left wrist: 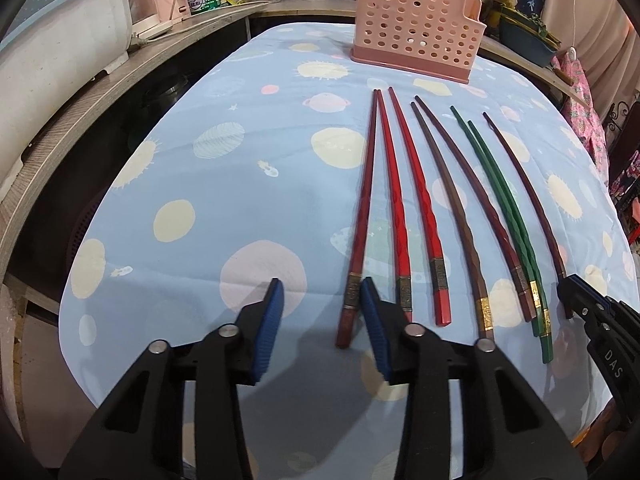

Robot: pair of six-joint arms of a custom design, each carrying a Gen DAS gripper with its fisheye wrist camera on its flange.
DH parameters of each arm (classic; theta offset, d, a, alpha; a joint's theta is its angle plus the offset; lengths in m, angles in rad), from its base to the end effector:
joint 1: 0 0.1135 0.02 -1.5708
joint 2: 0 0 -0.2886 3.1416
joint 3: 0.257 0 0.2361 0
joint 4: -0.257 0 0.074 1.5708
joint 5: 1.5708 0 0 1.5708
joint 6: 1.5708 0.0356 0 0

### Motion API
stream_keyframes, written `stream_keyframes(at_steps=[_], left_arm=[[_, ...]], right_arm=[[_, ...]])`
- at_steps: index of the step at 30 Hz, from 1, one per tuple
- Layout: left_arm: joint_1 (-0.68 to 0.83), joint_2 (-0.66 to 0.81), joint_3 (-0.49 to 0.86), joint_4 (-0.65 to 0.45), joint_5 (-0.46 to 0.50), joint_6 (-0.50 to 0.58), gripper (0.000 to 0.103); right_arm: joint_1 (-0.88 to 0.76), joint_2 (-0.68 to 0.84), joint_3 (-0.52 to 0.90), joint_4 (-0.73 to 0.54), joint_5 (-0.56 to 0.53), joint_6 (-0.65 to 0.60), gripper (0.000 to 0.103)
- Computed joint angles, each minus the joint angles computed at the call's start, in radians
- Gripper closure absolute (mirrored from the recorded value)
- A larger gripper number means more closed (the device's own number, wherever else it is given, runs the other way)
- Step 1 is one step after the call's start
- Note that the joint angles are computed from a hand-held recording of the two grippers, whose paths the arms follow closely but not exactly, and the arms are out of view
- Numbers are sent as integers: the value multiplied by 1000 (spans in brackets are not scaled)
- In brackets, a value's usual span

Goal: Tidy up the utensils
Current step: 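Grasp a dark red chopstick with the right tool while the left tool grasps another, then carry both held chopsticks up to the pink holder and lower them in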

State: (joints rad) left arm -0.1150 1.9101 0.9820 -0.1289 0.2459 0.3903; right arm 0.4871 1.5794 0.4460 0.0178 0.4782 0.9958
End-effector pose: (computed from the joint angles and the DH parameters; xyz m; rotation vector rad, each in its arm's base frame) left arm 0.3510 -0.0493 0.1443 0.7294 2.4887 -0.2238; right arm 0.2021 0.0885 0.1258 0.7628 2.3753 -0.0582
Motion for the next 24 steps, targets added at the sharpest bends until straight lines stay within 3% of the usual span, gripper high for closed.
stream_keyframes(at_steps=[6, 15, 24], left_arm=[[9, 9, 23, -28, 13, 4, 92], [20, 11, 47, -56, 25, 3, 93], [49, -25, 142, -137, 78, -21, 94]], right_arm=[[-1, -1, -2, 2, -1, -2, 96], [-6, -24, -8, -7, 1, -1, 96], [-71, -185, 13, -103, 28, -65, 96]])
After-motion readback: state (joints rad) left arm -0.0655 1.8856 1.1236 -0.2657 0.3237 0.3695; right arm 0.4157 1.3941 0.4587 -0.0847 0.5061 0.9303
